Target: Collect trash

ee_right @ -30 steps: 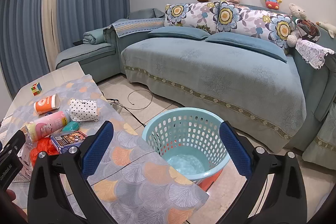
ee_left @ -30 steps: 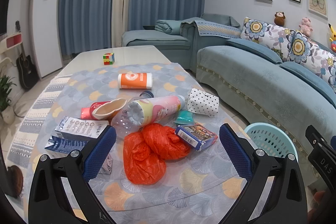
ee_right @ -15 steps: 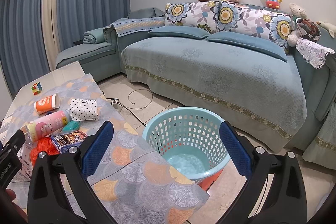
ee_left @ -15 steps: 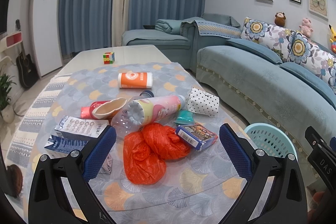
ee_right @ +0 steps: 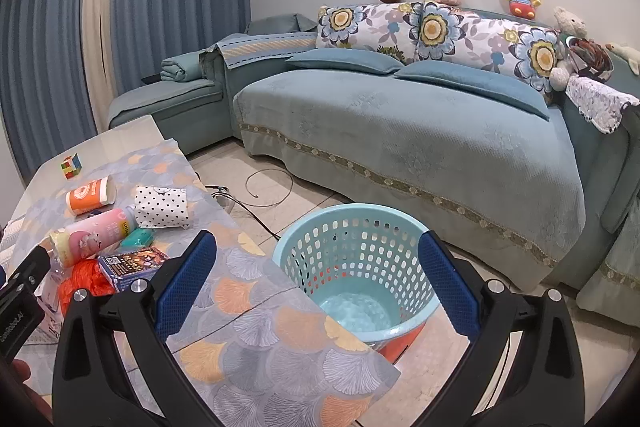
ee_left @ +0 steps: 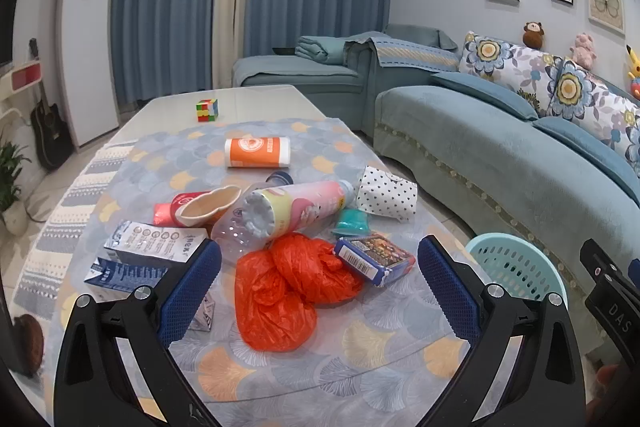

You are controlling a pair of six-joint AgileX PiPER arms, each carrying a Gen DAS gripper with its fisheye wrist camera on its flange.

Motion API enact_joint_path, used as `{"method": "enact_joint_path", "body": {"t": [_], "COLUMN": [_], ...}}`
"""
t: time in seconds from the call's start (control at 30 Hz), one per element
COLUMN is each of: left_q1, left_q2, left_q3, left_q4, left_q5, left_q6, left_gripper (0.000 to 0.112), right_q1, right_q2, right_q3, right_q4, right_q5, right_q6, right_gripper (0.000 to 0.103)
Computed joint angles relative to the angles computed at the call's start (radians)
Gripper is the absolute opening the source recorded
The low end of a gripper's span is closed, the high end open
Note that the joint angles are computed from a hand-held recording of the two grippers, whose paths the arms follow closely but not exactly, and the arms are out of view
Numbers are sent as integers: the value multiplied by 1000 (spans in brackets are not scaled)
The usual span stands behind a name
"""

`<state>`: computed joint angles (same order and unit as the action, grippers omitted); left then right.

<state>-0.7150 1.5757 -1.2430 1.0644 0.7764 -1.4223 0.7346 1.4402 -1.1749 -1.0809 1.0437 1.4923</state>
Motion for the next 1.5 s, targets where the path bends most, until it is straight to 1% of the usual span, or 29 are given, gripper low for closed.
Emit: {"method": "enact_joint_path", "body": {"t": [0.17,0.23,0.27,0.33,0.37,0.4,0.47,0.53,0.63,0.7,0.73,0.77,0.8,0.87,0.93,0.97,1.0,1.07,1.1,1.13,1.17,1.2,1.27,1.3,1.37,1.43,1.47,1.5], "left_q1": [1,-6,-16,-27,-30,-37,-39,-26,16,79,105,131,183,241,329,388,419,474,521,543,569,592,634,661,690,739,752,771], "left_q2": [6,17,26,32,35,40,40,26,-29,-84,-102,-120,-149,-175,-203,-219,-218,-216,-214,-211,-210,-205,-186,-173,-155,-141,-133,-118], "left_q3": [-9,-23,-30,-39,-44,-48,-51,-46,4,62,83,101,132,152,172,190,187,181,182,182,183,184,178,175,171,174,175,174], "left_q4": [-7,-9,1,13,14,17,6,-7,-23,-55,-68,-83,-109,-138,-178,-199,-218,-263,-308,-332,-362,-393,-455,-500,-551,-675,-715,-795], "left_q5": [6,25,43,66,75,92,113,114,117,101,93,88,70,59,39,15,4,-18,-45,-59,-76,-95,-134,-157,-180,-216,-230,-245], "left_q6": [11,19,20,24,28,26,28,38,37,48,54,63,83,115,160,186,209,260,310,337,370,404,468,517,566,683,718,792], "left_gripper": [96,96,96,96,96,96,96,96,96,96,96,96,96,96,96,96,96,95,95,95,95,95,95,95,95,95,94,94], "right_q1": [3,1,0,0,-2,-10,-17,-8,4,17,18,19,17,5,-16,-30,-35,-38,-38,-42,-55,-62,-72,-73,-80,-81,-86,-91], "right_q2": [9,8,8,10,17,16,18,24,37,56,65,83,100,137,191,219,233,283,297,322,356,365,392,411,429,451,461,462], "right_q3": [-11,-9,-8,-4,-15,-22,-32,-33,-53,-68,-79,-98,-118,-164,-232,-270,-287,-345,-360,-389,-430,-440,-465,-484,-503,-525,-536,-537], "right_q4": [5,6,8,2,17,51,88,77,94,78,86,97,112,164,256,328,390,469,510,555,627,663,707,707,719,735,761,784], "right_q5": [16,8,3,-11,-10,-19,-31,-40,-68,-87,-107,-126,-138,-194,-259,-292,-325,-339,-347,-353,-351,-353,-359,-355,-343,-331,-326,-323], "right_q6": [-30,-24,-20,-16,-43,-70,-103,-103,-170,-195,-219,-250,-283,-370,-497,-592,-656,-746,-778,-817,-870,-884,-881,-881,-901,-913,-929,-946], "right_gripper": [96,95,92,80,69,64,63,61,61,59,56,50,45,40,40,40,40,40,40,41,46,55,62,63,64,64,64,64]}}
